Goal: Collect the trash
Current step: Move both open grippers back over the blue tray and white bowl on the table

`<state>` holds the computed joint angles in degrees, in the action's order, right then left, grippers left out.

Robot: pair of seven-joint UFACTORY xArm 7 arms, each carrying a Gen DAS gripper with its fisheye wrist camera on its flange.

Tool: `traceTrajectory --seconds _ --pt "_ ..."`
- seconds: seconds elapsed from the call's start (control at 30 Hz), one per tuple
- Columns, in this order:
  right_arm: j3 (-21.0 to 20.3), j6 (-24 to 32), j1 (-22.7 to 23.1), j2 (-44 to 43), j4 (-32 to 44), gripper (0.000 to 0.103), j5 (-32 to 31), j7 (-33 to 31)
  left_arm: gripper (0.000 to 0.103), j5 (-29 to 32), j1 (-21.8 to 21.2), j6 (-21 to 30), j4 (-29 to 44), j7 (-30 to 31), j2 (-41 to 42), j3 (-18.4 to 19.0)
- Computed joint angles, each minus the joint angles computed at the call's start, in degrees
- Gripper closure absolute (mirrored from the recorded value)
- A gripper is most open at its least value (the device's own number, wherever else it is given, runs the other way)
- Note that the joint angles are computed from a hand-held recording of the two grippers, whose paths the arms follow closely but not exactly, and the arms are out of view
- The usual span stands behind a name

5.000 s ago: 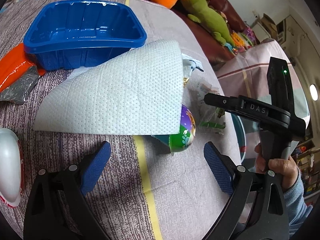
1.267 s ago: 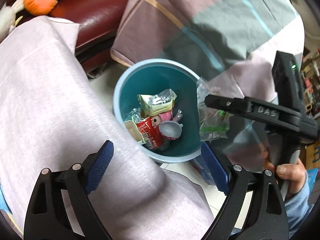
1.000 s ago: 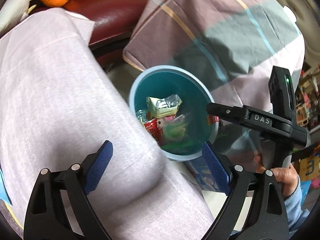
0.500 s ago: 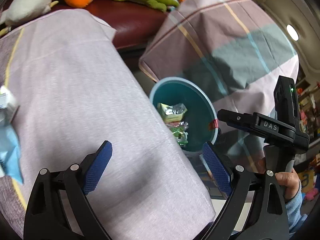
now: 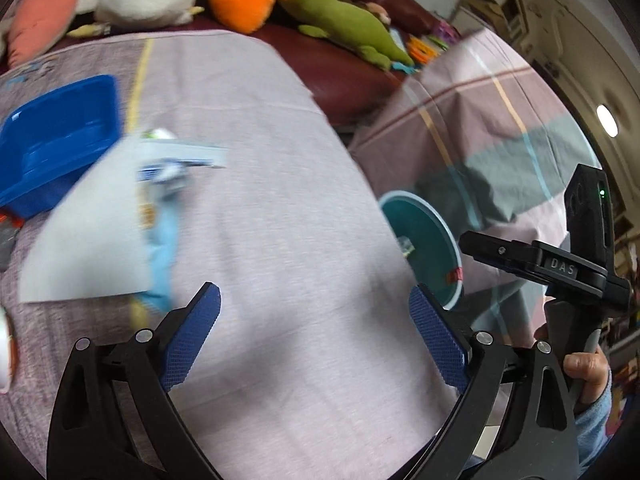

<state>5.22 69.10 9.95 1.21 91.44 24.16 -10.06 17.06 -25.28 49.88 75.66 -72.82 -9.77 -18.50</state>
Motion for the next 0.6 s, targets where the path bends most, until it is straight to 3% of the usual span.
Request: traceTrajectory --seconds 0.37,0.6 --pt "4.3 1.7 6.6 3.1 7.0 0.026 -5.6 1.9 0.008 -4.0 5.5 4.2 -14.4 -0.6 -18.9 0.0" --pt "6.2 3.3 11.1 6.4 12.2 0.026 -8.6 3.3 0.008 -7.5 9.5 12.6 -22.6 0.4 -33.6 -0.4"
